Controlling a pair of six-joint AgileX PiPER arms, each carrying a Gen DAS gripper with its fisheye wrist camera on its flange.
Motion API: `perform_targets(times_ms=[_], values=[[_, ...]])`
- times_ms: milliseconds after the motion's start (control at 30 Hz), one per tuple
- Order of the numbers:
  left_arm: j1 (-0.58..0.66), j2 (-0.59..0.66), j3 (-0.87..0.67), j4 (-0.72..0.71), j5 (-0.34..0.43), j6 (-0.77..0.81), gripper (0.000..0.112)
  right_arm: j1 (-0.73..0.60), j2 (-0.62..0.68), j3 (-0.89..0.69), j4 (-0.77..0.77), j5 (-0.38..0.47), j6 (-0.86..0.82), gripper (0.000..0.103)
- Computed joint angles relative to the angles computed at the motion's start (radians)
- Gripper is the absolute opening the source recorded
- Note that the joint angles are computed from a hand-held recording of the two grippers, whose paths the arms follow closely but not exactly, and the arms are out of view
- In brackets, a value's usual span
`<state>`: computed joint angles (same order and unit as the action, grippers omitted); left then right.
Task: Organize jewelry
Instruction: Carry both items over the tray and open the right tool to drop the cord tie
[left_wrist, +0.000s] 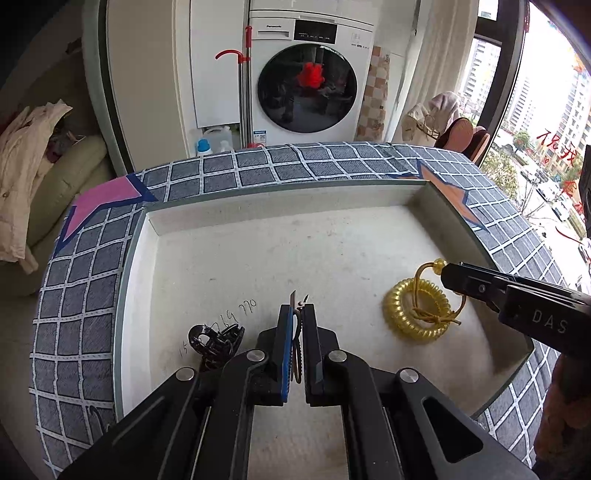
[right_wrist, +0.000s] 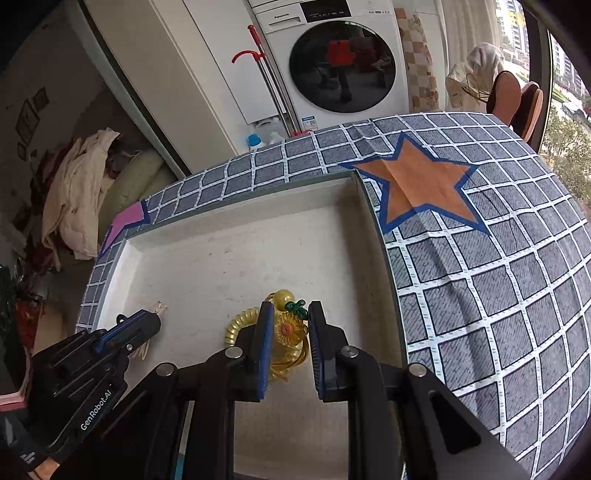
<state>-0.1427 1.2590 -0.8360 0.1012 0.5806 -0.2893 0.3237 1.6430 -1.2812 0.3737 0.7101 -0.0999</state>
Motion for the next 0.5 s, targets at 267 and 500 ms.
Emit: perform_targets(times_ms=[267, 500], values=[[-0.094, 0.031, 0.006, 0.235, 0.019, -0.228, 0.025, 0.033, 0.002, 0.011, -0.087, -0.021, 0.057, 0.033], [-0.134, 0.022, 0.003, 0.328, 0.045, -0.310, 0.025, -0.014, -0.053, 0.054, 0.071, -0.023, -0.040, 0.060]])
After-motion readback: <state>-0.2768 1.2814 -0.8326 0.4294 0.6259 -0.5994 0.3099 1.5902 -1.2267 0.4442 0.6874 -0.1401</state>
